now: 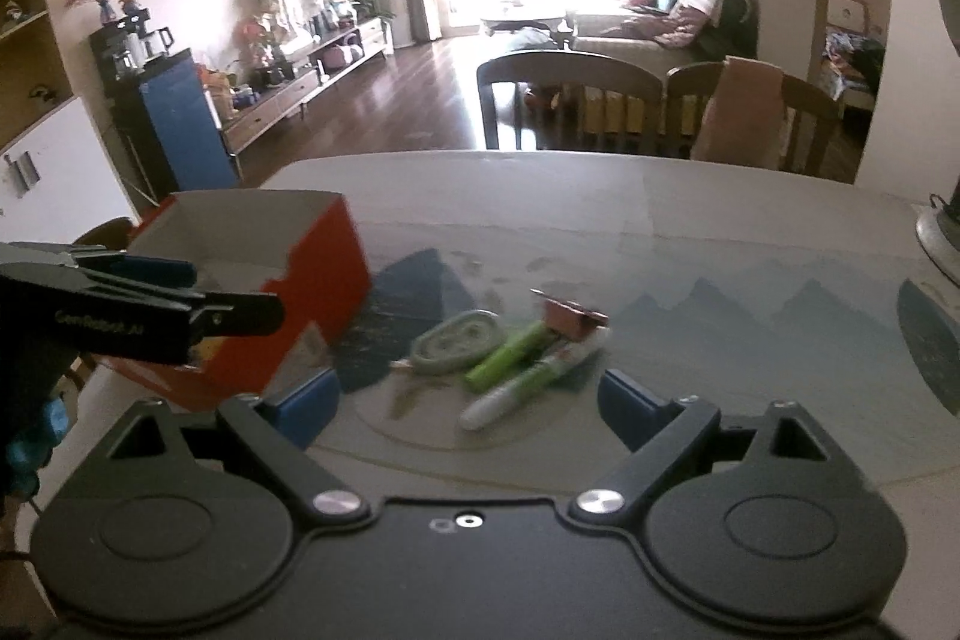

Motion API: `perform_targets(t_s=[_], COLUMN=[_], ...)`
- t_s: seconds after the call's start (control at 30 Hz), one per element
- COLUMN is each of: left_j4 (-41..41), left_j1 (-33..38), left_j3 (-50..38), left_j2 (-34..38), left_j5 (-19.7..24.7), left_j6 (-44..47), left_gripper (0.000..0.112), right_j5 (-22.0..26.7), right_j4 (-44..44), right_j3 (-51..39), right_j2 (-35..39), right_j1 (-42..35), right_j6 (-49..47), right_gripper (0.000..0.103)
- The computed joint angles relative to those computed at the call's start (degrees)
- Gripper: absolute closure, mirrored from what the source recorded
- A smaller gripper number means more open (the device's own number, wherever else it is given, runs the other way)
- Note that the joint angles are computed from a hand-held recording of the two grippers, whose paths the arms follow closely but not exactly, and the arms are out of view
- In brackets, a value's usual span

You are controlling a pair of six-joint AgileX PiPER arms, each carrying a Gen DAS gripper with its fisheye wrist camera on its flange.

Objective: Organize rigid objects
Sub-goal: 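Withdraw both grippers from the box toward the markers and tape, then grasp the white correction tape with the left gripper while the right grasps the white-capped marker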

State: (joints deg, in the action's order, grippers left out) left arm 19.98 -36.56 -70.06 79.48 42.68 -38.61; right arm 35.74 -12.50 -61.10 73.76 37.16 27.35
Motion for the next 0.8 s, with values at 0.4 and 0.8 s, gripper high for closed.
perform_targets(t_s=[0.4,0.8], left_j4=[3.93,9.07], left_j1=[-1.66,-2.31], left_j3=[-11.3,-18.36], left_j2=[16.14,26.64], left_j5=[2.34,3.42], left_j6=[-3.99,-3.8], left_gripper=[0.009,0.01], right_j5=[-4.12,-4.26], right_j4=[11.07,17.16], right_j3=[-0.04,-6.53], right_j2=[8.91,20.55], right_j1=[-12.42,-16.75], right_j6=[-13.5,-20.04], right_gripper=[0.013,0.02])
